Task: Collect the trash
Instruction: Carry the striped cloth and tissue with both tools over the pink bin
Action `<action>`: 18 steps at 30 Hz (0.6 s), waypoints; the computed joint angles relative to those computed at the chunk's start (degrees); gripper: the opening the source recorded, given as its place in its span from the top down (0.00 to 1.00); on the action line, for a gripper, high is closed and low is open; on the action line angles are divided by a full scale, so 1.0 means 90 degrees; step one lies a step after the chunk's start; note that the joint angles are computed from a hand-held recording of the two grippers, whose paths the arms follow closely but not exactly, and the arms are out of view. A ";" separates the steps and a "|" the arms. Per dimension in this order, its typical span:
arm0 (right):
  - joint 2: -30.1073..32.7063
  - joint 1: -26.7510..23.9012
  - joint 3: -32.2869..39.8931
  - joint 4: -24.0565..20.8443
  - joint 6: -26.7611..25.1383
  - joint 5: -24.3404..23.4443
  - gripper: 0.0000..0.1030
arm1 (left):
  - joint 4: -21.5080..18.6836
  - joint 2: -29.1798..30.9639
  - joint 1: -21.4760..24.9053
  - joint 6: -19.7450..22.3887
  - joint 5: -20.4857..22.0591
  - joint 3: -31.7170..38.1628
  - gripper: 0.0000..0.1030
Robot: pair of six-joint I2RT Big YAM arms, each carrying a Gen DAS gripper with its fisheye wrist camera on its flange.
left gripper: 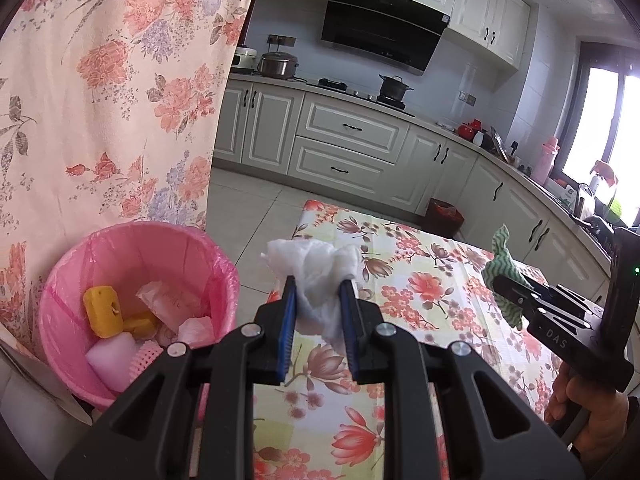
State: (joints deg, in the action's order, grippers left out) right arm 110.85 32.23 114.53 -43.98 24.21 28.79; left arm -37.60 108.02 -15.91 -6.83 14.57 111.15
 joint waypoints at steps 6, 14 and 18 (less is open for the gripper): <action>0.0183 0.0032 0.0242 -0.0098 -0.0049 -0.0062 0.70 | 0.0036 -0.0033 0.0092 -0.0036 -0.0035 -0.0091 0.80; 0.0400 0.0072 0.0575 -0.0174 -0.0120 -0.0136 0.70 | 0.0075 -0.0080 0.0219 -0.0068 -0.0080 -0.0175 0.80; 0.0535 0.0097 0.0796 -0.0243 -0.0161 -0.0170 0.70 | 0.0091 -0.0112 0.0290 -0.0082 -0.0107 -0.0218 0.80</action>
